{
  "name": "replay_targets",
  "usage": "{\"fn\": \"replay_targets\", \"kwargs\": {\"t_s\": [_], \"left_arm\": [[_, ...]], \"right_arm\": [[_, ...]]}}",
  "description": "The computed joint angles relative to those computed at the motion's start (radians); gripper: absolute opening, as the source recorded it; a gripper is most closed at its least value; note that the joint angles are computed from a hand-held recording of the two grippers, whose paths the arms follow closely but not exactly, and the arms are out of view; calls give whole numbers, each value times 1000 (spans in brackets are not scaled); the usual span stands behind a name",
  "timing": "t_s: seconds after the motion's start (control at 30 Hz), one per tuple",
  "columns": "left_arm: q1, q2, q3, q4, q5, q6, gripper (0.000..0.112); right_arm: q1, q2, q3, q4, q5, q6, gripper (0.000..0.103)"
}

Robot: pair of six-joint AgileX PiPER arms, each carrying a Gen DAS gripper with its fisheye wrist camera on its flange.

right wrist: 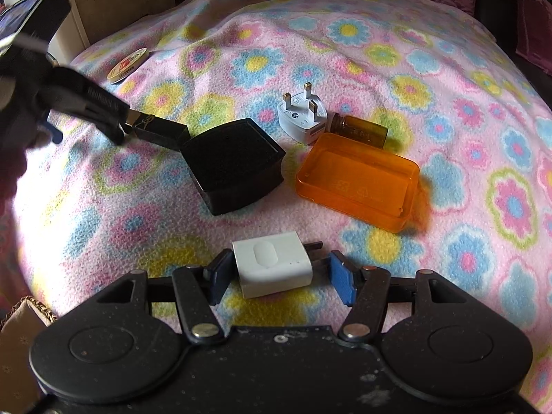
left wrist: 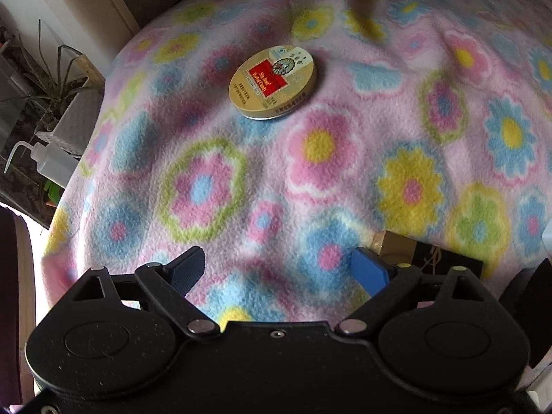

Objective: Organize rigid objects
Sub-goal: 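Grasp the black-gold lipstick with the left gripper while the right gripper grasps the white charger cube, then carry the lipstick and charger cube back over the basket with both grippers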

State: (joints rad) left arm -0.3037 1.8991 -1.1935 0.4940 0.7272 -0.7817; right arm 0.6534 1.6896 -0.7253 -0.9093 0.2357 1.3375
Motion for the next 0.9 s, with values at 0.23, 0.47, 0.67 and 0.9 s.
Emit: {"fn": "replay_targets", "kwargs": {"t_s": [0.23,0.47,0.67,0.9], "left_arm": [[-73,-138,156,-45,-136,97,94],[-165,-92,96,16,-93,-1,95],[-179,-16,15,-62,-108,122,96],[-156,79,-92,-157,-59,144,96]], "right_arm": [[-11,7,0,-10,-17,1,62],[-18,10,-3,2,-26,-16,62],[-23,11,-1,8,-34,-23,62],[-24,13,-1,-11,-38,-9,63]]}}
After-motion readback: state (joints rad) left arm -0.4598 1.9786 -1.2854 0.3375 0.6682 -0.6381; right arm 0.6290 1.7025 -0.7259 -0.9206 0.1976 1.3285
